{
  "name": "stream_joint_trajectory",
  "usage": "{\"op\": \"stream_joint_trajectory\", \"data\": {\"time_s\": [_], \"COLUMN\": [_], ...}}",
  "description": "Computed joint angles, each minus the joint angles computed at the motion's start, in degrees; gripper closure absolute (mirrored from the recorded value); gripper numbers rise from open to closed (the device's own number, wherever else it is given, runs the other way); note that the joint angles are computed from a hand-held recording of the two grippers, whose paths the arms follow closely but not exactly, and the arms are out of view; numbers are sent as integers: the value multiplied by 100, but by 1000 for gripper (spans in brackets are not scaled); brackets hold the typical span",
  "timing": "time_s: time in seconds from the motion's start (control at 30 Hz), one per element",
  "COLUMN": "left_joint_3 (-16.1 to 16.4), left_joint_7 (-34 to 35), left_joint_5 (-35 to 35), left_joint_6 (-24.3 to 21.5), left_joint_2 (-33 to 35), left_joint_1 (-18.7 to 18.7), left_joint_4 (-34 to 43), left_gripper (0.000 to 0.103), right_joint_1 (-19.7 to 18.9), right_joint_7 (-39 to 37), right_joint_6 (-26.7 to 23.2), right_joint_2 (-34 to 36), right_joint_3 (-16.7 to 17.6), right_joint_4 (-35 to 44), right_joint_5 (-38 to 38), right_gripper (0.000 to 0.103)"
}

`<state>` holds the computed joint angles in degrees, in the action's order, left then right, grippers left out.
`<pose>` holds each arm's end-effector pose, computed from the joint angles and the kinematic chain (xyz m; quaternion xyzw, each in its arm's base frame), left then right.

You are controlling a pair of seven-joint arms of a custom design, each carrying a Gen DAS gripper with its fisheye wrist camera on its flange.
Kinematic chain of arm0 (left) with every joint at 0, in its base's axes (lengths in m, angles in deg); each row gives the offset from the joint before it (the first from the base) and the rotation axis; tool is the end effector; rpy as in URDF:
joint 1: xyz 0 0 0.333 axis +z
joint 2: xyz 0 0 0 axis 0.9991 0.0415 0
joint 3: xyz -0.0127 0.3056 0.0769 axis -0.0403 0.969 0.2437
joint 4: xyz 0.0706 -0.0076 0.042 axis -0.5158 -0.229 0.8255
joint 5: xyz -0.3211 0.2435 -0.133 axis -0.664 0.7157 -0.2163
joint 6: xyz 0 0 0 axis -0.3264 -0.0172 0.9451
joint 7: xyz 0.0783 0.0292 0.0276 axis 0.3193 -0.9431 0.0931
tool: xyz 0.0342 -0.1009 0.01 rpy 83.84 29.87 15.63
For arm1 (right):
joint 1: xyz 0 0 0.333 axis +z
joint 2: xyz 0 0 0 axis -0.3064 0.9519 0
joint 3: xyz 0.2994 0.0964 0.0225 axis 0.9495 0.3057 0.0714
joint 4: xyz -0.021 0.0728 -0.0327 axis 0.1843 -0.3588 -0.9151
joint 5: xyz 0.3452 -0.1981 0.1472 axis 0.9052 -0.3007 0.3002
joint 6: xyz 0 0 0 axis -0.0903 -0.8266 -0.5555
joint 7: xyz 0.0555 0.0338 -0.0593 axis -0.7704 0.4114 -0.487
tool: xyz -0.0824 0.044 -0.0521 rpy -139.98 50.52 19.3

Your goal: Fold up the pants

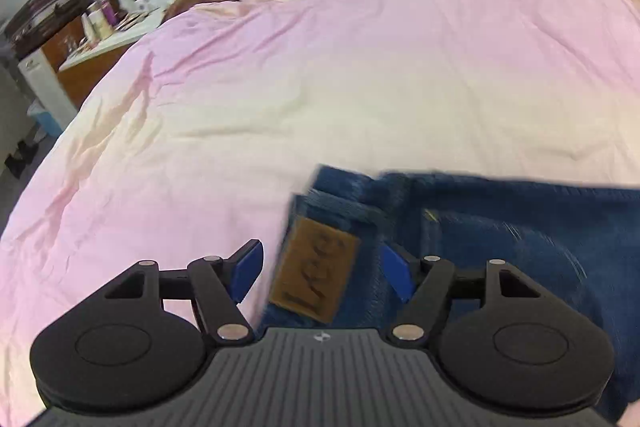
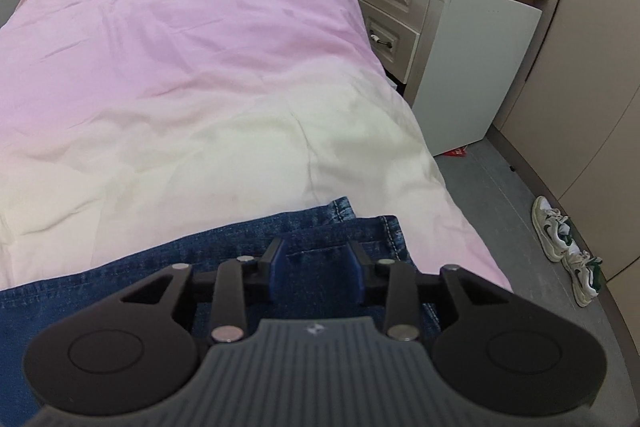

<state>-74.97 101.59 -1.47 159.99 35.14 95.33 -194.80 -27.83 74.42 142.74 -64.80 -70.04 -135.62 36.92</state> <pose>0.4084 -0.0699 0.5293 -0.7790 0.5433 -0.1252 0.2868 0.7118 -0.1642 0.4408 -0.6192 0.7120 -0.2761 0.1829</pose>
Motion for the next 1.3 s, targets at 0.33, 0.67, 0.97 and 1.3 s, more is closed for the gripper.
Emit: {"op": "stream_joint_trajectory", "data": {"time_s": [0.33, 0.67, 0.97, 1.3], "left_joint_3": [552, -143, -1189, -409], "left_joint_7": [316, -90, -1382, -1406], "left_joint_5": [-656, -614, 1409, 1812], "left_joint_6": [1884, 2233, 938, 513], "left_joint_2": [1058, 1079, 461, 1210], "left_joint_1": [166, 647, 1061, 536], "left_joint_4": [-165, -273, 277, 420], "left_gripper": [20, 79, 82, 84], "right_joint_1": [800, 1124, 1067, 852], "right_joint_7": [1460, 1707, 1594, 1641], "right_joint_6": [-210, -504, -129, 79], "right_joint_2": [-420, -732, -1201, -1296], "right_joint_3": [-570, -381, -217, -330], "right_joint_4": [-416, -579, -1196, -1378], "right_joint_5": [-2001, -2875, -2718, -2557], "right_gripper": [64, 56, 55, 52]}}
